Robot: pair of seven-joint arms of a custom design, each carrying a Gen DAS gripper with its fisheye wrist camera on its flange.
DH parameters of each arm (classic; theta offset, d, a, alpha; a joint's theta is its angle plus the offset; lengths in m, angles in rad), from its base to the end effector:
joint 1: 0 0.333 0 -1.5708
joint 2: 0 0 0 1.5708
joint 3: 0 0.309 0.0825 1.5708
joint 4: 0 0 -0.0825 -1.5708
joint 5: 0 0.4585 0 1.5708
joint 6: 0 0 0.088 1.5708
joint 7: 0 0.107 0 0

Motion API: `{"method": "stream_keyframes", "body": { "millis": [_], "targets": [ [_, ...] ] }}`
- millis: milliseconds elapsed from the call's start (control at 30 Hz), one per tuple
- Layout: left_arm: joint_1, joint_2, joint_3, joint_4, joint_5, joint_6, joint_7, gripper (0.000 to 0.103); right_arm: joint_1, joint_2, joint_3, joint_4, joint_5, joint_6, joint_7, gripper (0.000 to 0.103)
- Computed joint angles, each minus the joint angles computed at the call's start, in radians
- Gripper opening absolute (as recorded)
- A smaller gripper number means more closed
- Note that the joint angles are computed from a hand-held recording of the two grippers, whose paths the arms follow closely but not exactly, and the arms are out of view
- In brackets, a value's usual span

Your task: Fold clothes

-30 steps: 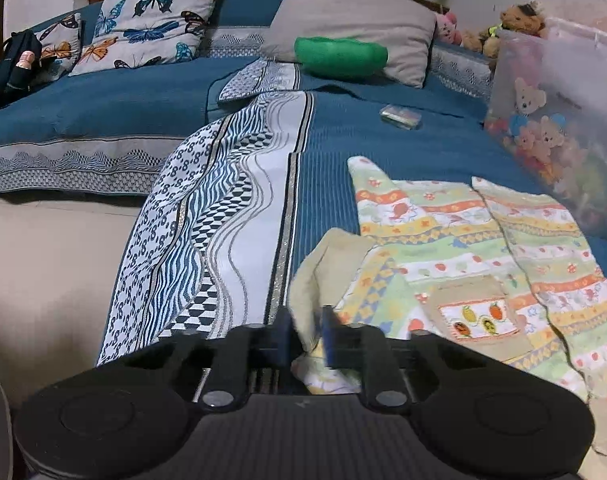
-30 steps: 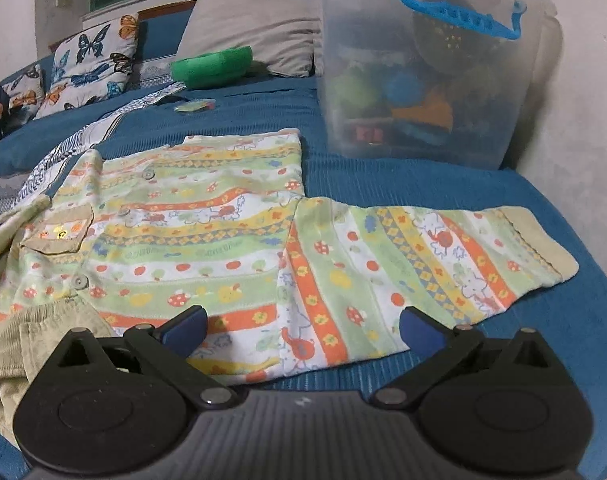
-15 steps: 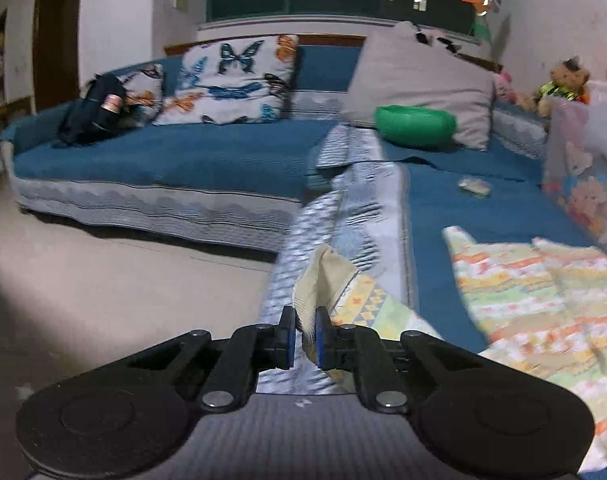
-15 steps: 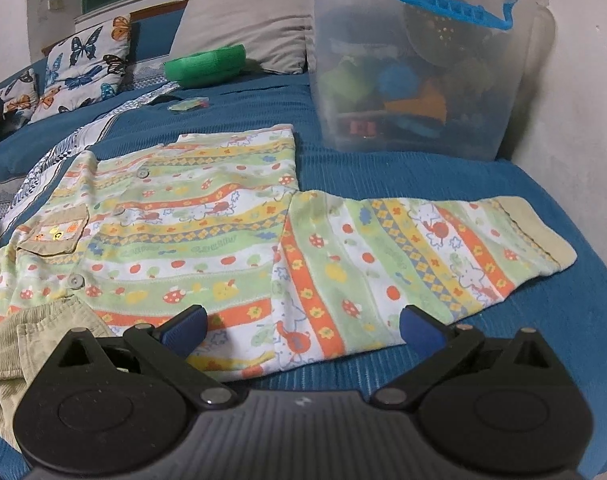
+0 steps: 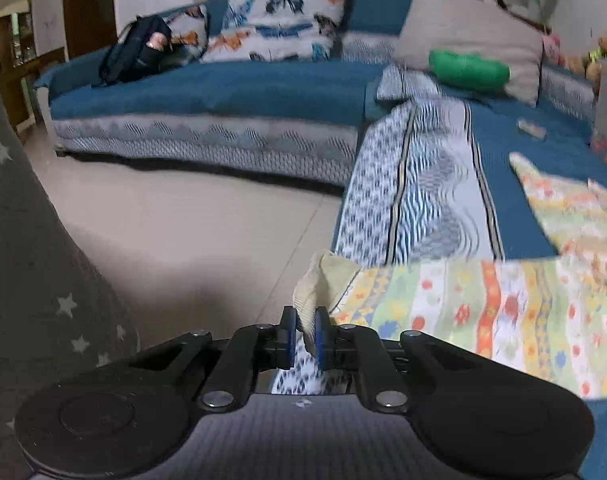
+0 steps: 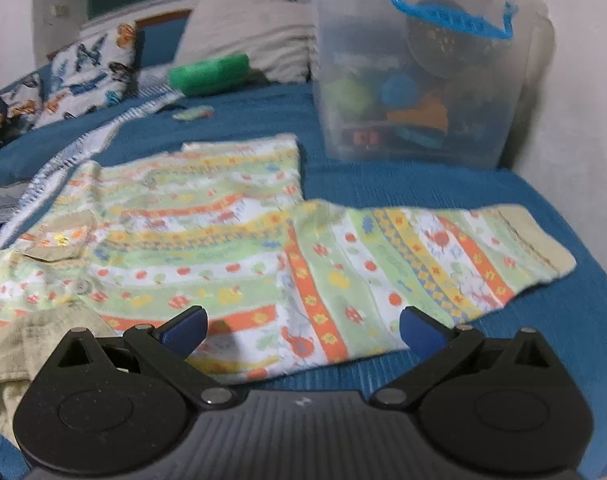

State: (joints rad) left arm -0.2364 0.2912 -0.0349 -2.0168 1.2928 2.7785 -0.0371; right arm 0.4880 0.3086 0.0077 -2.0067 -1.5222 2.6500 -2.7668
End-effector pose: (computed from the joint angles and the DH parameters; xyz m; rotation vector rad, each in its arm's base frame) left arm 0.6324 -0.2196 0.2795 -1.8955 1.5473 -0.6301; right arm 0.5733 0.3407 0.2613 -1.5685 1.8171 -0.8844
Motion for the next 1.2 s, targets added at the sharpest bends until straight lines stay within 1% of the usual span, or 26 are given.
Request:
{"method": "stream_keyframes", "body": {
  "millis": [33, 100, 233, 300, 333, 433, 567, 667, 767, 867, 933, 967, 1033, 1133, 1167, 1200],
  "targets": [
    [0.005, 0.003, -0.005, 0.002, -0.027, -0.003, 0.026, 0.015, 0.006, -0.003, -0.003, 0.000, -0.032, -0.004, 0.023, 0.103],
    [0.006, 0.006, -0.009, 0.006, -0.067, -0.019, 0.063, 0.025, 0.009, -0.005, -0.001, 0.000, -0.074, -0.006, 0.047, 0.103],
    [-0.004, 0.009, -0.010, 0.016, -0.127, -0.070, 0.126, 0.035, -0.006, 0.014, 0.009, 0.019, -0.012, 0.024, -0.037, 0.103],
    [-0.014, 0.003, -0.005, 0.014, -0.117, -0.092, 0.128, 0.045, 0.002, 0.015, 0.004, 0.020, -0.019, 0.018, -0.035, 0.103],
    [-0.017, -0.001, -0.003, 0.012, -0.107, -0.099, 0.123, 0.047, 0.005, 0.013, 0.001, 0.018, -0.030, 0.020, -0.022, 0.103],
    [-0.016, -0.009, -0.009, 0.010, -0.104, -0.108, 0.130, 0.049, 0.006, 0.009, 0.000, 0.015, -0.053, 0.025, 0.006, 0.103],
    [-0.017, -0.015, -0.016, 0.017, -0.093, -0.099, 0.130, 0.051, 0.001, 0.013, 0.003, 0.019, -0.044, 0.031, -0.009, 0.103],
    [-0.020, -0.009, -0.023, 0.037, -0.071, -0.045, 0.128, 0.051, 0.001, 0.018, 0.004, 0.024, -0.029, 0.035, -0.027, 0.103],
    [-0.028, 0.015, -0.027, 0.073, -0.065, 0.024, 0.151, 0.051, 0.001, 0.032, 0.003, 0.035, 0.028, 0.039, -0.082, 0.103],
    [-0.041, 0.058, -0.029, 0.122, -0.103, 0.105, 0.222, 0.049, 0.012, 0.035, -0.007, 0.038, 0.042, 0.039, -0.094, 0.103],
    [-0.050, 0.096, -0.036, 0.161, -0.156, 0.154, 0.296, 0.048, 0.016, 0.034, -0.012, 0.037, 0.040, 0.043, -0.091, 0.103],
    [-0.050, 0.115, -0.045, 0.180, -0.193, 0.170, 0.343, 0.045, 0.017, 0.035, -0.013, 0.037, 0.041, 0.046, -0.091, 0.103],
    [-0.037, 0.162, -0.086, 0.229, -0.287, 0.183, 0.479, 0.045, 0.015, 0.034, -0.017, 0.039, 0.041, 0.060, -0.088, 0.103],
    [-0.027, 0.232, -0.136, 0.310, -0.396, 0.178, 0.647, 0.044, 0.008, 0.038, -0.022, 0.050, 0.045, 0.093, -0.086, 0.103],
    [-0.021, 0.260, -0.156, 0.343, -0.433, 0.173, 0.704, 0.042, 0.005, 0.044, -0.023, 0.059, 0.053, 0.102, -0.098, 0.103],
    [-0.026, 0.282, -0.162, 0.374, -0.458, 0.163, 0.740, 0.042, 0.001, 0.056, -0.023, 0.077, 0.073, 0.105, -0.133, 0.103]
  ]
}}
